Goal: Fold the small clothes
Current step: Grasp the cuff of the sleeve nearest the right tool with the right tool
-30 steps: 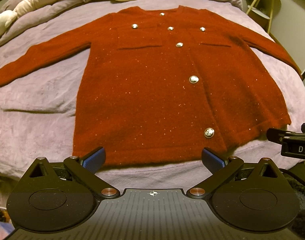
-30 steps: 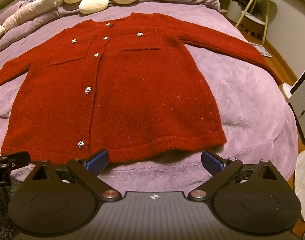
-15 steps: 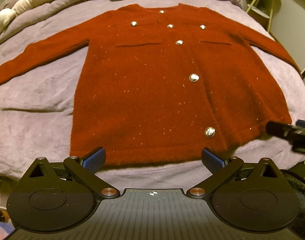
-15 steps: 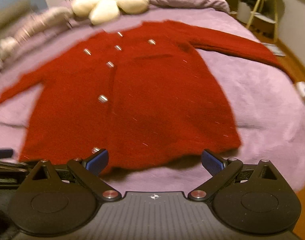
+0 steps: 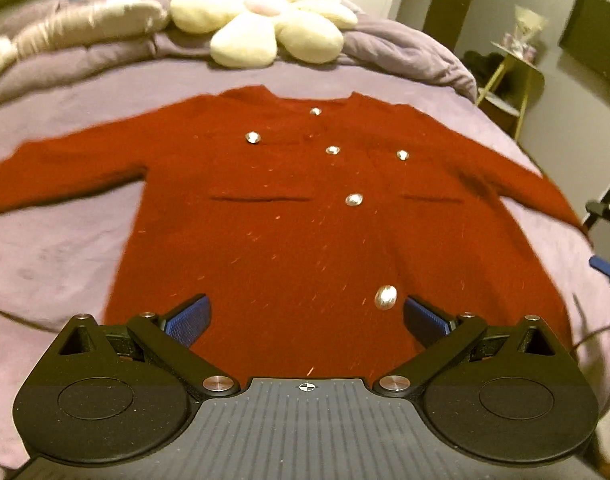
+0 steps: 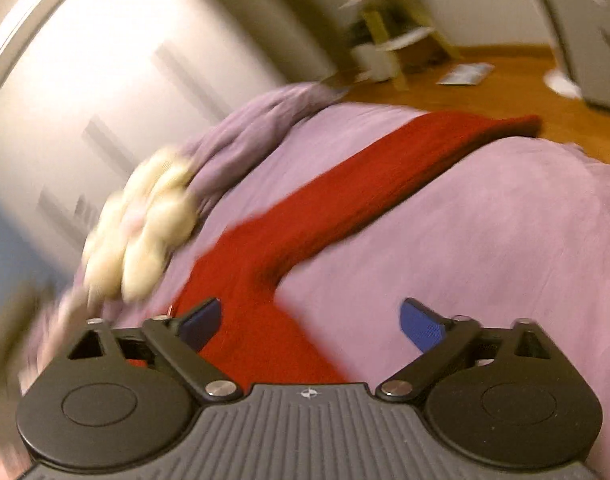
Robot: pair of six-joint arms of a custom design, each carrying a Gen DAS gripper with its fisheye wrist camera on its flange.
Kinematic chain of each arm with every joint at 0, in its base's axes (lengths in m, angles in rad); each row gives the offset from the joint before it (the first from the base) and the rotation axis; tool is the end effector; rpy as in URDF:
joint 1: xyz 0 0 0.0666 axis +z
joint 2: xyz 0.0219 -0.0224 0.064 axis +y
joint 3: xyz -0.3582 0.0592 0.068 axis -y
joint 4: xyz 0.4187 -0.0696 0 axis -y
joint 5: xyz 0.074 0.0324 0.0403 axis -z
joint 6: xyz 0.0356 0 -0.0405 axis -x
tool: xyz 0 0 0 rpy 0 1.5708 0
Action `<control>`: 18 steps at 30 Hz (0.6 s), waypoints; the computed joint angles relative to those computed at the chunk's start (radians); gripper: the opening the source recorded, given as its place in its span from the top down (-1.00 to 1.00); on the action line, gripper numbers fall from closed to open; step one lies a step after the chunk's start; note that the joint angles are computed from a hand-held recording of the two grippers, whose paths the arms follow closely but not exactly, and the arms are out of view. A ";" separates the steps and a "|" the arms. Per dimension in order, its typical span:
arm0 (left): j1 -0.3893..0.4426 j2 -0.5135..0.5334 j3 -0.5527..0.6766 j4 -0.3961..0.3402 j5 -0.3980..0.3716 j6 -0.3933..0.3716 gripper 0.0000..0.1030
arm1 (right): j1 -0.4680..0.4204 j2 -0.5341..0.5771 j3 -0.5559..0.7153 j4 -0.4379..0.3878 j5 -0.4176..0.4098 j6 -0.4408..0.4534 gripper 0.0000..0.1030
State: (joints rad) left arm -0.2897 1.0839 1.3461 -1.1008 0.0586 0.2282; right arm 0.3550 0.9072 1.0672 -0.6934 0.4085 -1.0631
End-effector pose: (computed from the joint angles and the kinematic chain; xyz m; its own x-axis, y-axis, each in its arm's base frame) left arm 0.3748 -0.1143 0.5059 -0.7672 -0.0070 -0.6413 0.1531 0.9691 -0.1937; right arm 0.3425 0.1115 0.4670 -0.2303 0.7699 -0.5951 0.4175 0.6306 0.6543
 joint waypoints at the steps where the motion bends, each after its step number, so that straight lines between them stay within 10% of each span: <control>1: 0.003 0.026 0.016 -0.002 0.015 0.021 -1.00 | -0.058 -0.004 -0.018 0.027 -0.032 -0.020 -0.47; 4: 0.011 0.095 0.041 0.024 0.038 0.099 -1.00 | -0.227 0.020 -0.051 0.111 -0.111 -0.094 0.01; 9: 0.004 0.174 0.061 0.067 -0.007 0.146 -1.00 | -0.443 0.097 -0.097 0.235 -0.234 -0.251 0.04; 18: 0.032 0.213 0.064 0.106 0.031 0.177 -1.00 | -0.546 0.208 -0.123 0.352 -0.242 -0.457 0.49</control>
State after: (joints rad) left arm -0.2572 1.2972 1.4103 -0.9950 0.0901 0.4050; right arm -0.1905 1.1152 0.9440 -0.3418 0.1666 -1.5202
